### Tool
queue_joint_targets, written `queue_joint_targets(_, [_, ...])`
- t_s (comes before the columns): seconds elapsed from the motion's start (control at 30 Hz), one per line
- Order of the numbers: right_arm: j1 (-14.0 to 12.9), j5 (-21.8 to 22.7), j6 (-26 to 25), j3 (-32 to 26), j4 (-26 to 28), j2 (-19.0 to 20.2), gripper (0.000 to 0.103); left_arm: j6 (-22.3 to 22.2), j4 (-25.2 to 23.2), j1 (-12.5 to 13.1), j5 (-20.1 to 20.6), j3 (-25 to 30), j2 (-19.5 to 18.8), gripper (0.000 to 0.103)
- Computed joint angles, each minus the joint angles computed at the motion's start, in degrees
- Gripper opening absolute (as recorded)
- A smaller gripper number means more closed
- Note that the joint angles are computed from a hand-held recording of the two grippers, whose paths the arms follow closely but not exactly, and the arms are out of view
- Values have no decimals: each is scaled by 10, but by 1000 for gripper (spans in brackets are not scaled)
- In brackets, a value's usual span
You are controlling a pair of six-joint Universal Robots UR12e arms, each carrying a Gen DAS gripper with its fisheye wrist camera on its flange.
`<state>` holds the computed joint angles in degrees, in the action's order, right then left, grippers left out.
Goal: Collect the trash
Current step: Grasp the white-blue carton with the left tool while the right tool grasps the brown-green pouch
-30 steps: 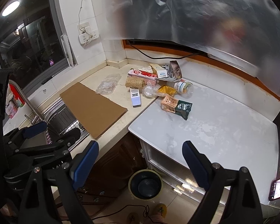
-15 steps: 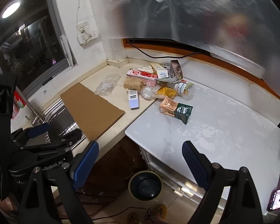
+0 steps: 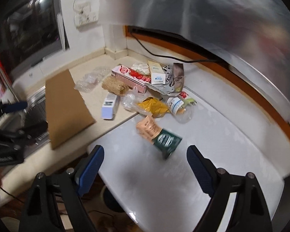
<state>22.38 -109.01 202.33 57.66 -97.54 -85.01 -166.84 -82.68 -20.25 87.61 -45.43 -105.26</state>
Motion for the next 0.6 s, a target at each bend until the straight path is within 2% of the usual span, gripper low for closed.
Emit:
queue_joint_targets(0.17, [-33, 43, -74, 6, -6, 16, 83, 17, -49, -10, -2, 67, -59, 87])
queue_joint_targets(0.3, [-56, 95, -116, 9, 2, 27, 81, 1, -106, -12, -1, 124, -105, 87])
queue_joint_targets(0.37, [-58, 94, -138, 7, 13, 34, 80, -15, -131, -11, -6, 152, -127, 87])
queue_joint_targets(0.5, [-58, 85, -167, 16, 27, 37, 78, -36, -153, -7, -24, 185, -153, 87])
queue_joint_targets(0.57, [-62, 91, -176, 16, 43, 40, 68, -44, -153, -8, -26, 199, -165, 87])
queue_joint_targets(0.6, [-63, 94, -179, 16, 51, 40, 60, -49, -154, -9, -25, 206, -171, 87])
